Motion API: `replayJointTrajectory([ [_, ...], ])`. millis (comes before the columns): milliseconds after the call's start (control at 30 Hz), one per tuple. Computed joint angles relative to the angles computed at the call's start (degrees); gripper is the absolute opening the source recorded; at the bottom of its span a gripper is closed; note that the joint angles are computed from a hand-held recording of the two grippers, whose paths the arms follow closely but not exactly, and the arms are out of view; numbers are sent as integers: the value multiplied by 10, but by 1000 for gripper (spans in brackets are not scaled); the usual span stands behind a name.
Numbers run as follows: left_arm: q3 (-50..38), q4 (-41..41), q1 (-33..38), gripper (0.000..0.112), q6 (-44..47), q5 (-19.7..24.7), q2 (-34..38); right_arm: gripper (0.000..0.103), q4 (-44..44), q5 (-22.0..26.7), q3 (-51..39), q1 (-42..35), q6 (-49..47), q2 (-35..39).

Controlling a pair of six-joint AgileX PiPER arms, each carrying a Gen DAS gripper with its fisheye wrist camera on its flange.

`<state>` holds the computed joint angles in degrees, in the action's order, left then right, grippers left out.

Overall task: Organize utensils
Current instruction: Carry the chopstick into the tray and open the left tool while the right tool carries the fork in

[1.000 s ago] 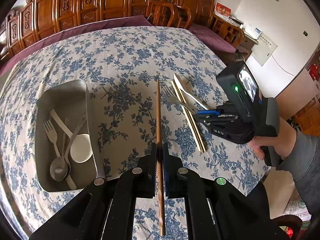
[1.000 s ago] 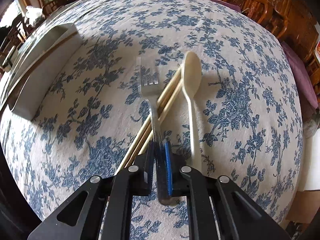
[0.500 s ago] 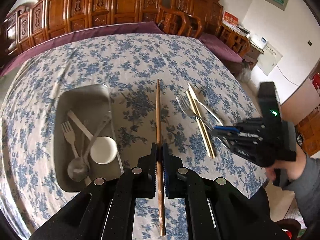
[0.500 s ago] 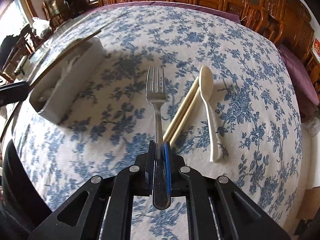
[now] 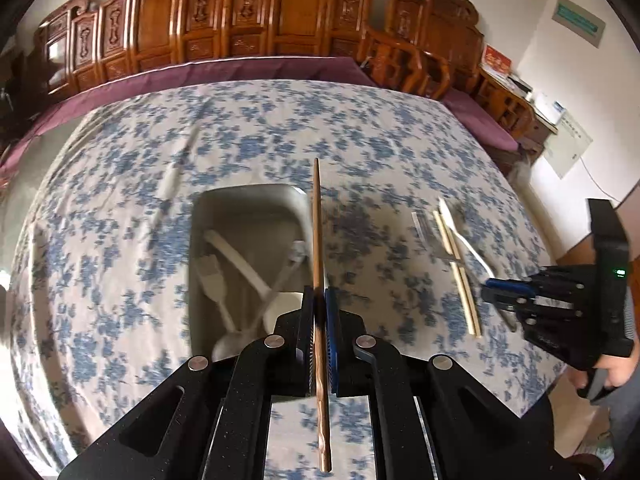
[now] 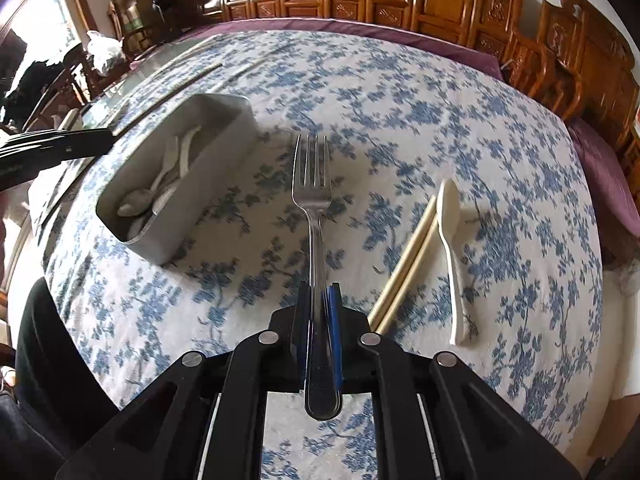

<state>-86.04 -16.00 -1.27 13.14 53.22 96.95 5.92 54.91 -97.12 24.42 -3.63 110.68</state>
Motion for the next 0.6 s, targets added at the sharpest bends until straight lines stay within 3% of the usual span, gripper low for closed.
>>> replayJointTrajectory([
  [600,-55,37,39,5,13,12,103,11,2,59,-156,58,15,62],
])
